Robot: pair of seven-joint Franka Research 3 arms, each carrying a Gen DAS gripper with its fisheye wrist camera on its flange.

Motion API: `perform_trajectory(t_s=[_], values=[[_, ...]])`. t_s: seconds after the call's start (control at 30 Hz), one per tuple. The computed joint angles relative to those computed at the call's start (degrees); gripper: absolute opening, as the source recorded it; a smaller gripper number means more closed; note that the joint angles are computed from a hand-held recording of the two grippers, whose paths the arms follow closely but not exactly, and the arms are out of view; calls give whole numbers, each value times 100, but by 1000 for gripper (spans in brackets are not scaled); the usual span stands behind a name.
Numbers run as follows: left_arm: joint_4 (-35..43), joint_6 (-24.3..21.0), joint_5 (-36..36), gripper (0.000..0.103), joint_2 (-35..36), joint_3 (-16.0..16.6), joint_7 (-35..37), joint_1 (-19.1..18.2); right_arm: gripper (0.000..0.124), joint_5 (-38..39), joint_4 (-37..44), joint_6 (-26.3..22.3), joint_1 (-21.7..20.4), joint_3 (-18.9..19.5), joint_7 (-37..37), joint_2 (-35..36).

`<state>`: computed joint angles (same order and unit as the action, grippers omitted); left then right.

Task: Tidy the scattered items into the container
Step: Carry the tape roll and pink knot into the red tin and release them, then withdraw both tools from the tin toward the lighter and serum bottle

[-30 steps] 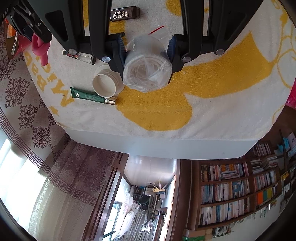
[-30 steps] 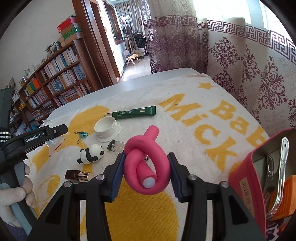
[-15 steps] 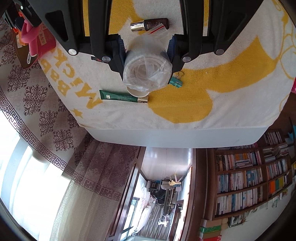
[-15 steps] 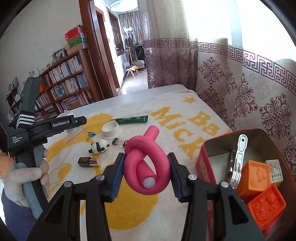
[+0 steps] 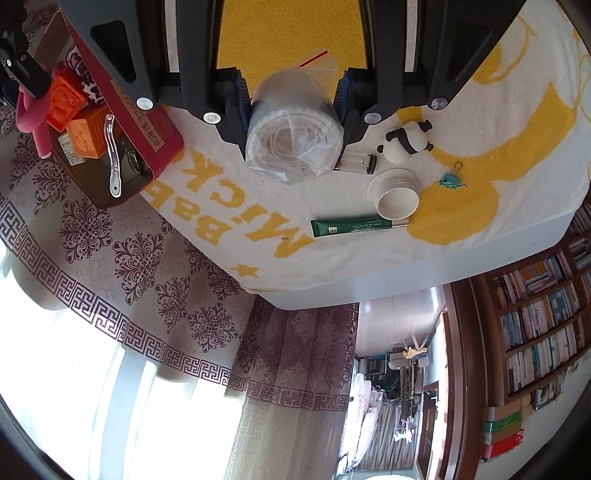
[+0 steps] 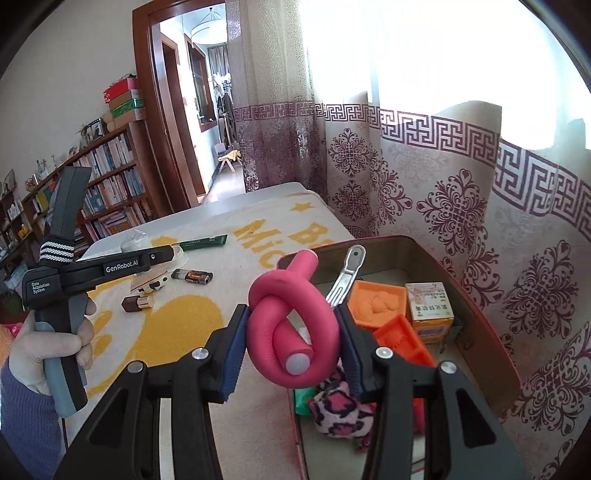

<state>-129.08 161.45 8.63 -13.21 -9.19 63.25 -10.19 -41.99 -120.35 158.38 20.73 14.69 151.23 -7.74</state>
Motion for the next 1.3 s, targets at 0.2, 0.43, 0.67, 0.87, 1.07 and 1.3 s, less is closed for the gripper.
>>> perform_trajectory(t_s=[0.2,0.43,0.67,0.87,1.07,1.3], values=[[186,-35,-450,38,57,-93,338,-491,50,92,-770,21,-451,-11,189,-756],[826,-292,-453,38,530,-405,343,-732,50,535,-1268,664,-935,108,-100,-1096],[1318,-515,-286,38,958,-596,188,-873,50,1231,-1589,1161,-1197,216,-734,-1195],[1702,-850,-271,66,1265,-641,-82,-902,52,1871,-1703,1355,-1265,273,-1335,-1194],[1633,-805,68,80,1223,-626,-538,-862,76,2384,-1819,1540,-1545,540,-1569,-1260],[1374,-732,131,80,1038,-568,-723,-783,79,2711,-1810,1506,-1739,817,-1744,-1304]])
